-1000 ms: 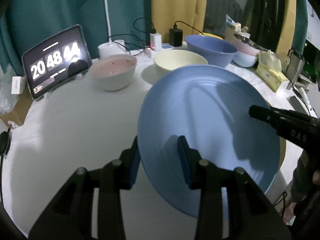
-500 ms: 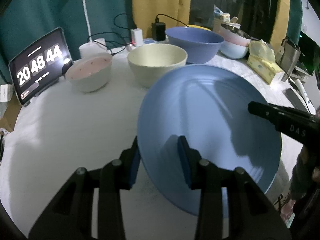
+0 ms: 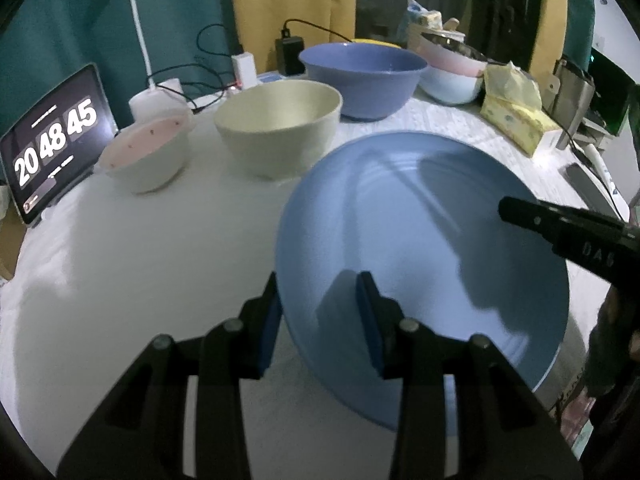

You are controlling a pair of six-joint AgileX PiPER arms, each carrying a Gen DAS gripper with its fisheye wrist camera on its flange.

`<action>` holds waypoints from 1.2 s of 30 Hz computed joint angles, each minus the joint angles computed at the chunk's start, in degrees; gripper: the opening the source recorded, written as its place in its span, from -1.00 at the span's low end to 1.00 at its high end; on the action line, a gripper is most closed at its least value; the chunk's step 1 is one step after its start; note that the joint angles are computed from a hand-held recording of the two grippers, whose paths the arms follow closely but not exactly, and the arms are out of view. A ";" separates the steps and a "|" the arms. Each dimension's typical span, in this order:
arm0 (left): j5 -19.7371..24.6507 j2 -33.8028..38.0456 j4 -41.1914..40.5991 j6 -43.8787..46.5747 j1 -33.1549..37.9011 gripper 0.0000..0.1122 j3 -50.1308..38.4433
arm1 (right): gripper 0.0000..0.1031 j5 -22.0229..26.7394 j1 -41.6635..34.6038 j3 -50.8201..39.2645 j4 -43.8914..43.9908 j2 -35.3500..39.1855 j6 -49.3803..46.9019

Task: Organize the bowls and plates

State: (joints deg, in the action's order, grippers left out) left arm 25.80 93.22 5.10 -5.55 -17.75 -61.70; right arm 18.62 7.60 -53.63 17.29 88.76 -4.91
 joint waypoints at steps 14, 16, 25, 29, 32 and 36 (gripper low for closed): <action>-1.81 0.72 -4.29 5.10 0.63 -0.23 0.42 | -0.38 0.06 0.61 -0.78 -5.95 0.35 5.96; -1.51 0.42 -4.89 5.92 0.71 -0.23 0.46 | -0.35 -0.02 1.81 -0.71 -11.64 -0.13 11.42; -1.80 -1.69 -6.94 6.62 3.27 -0.21 2.07 | -0.12 -0.13 4.75 0.64 -33.20 -3.08 33.36; -1.63 -1.92 -9.10 7.72 4.94 -0.17 2.72 | -0.12 -0.33 4.71 1.63 -37.92 -4.17 37.61; -1.57 -1.85 -12.12 9.71 5.83 0.02 3.01 | -0.12 -0.33 4.16 2.01 -37.07 -4.18 36.88; -1.56 -1.74 -15.25 12.11 5.97 0.03 3.02 | -0.12 -1.01 2.64 2.58 -32.30 -3.78 32.17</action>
State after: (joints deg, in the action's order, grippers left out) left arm 24.24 91.48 -10.14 6.56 -11.79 -58.68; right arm 17.61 10.24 -51.05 -15.00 84.98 27.26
